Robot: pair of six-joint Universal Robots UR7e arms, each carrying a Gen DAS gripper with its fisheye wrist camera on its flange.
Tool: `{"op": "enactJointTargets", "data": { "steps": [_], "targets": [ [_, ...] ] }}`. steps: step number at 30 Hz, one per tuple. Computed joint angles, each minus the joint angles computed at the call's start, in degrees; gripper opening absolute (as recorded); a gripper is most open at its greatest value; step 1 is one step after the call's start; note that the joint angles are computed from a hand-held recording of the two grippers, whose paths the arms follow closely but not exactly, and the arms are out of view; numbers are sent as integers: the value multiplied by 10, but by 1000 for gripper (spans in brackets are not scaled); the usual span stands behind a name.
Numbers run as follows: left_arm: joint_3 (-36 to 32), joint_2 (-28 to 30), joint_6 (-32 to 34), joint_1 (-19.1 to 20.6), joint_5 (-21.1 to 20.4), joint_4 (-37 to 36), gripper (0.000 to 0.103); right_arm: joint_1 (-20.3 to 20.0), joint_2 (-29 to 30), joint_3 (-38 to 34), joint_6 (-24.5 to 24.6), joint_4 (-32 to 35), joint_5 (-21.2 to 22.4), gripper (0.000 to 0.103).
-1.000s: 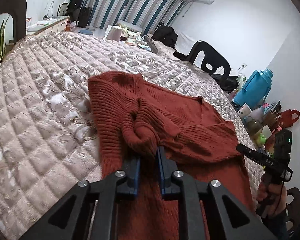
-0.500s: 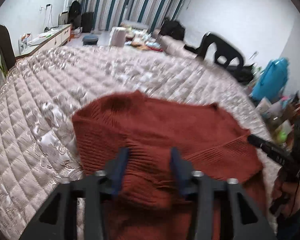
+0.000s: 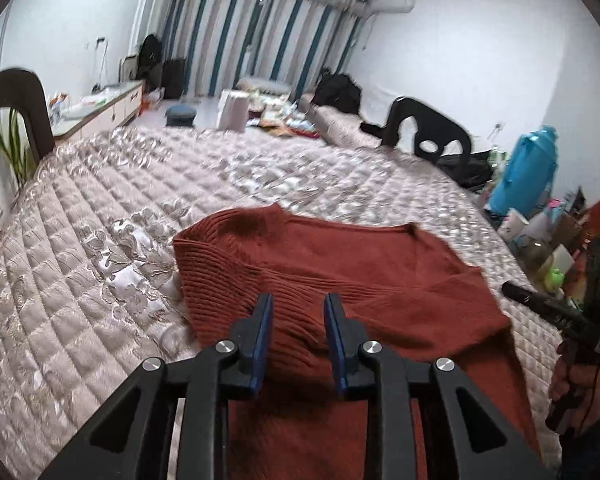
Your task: Fold small clothes
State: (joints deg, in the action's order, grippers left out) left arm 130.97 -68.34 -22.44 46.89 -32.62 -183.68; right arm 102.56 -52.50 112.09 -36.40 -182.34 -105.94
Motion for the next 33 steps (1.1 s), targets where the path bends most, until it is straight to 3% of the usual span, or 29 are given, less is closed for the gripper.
{"op": "enactJointTargets", "data": {
  "steps": [2, 4, 6, 8, 10, 15, 19, 27, 33],
  "targets": [
    [10, -2, 2, -9, -4, 1, 29, 1, 0, 8, -14, 11, -9, 1],
    [7, 1, -16, -5, -1, 48, 29, 0, 13, 3, -30, 20, -49, 1],
    [-4, 2, -55, 21, -24, 105, 29, -12, 7, 6, -22, 27, -29, 1],
    [0, -14, -62, 19, -30, 99, 29, -9, 1, 4, -2, 39, -37, 2],
    [2, -23, -74, 14, -25, 122, 29, -2, -5, 14, -12, 26, -49, 2],
    [30, -50, -121, -7, -28, 174, 29, -3, -38, 45, -10, 31, -30, 11],
    [70, -91, -168, -39, -31, 199, 29, -6, -64, 75, -12, 29, -26, 12],
    [124, -167, -282, -123, -8, 309, 40, -12, -134, 153, -9, 41, 13, 35],
    [156, -205, -364, -190, -12, 392, 45, -15, -194, 212, -9, 56, 57, 35]
  ]
}}
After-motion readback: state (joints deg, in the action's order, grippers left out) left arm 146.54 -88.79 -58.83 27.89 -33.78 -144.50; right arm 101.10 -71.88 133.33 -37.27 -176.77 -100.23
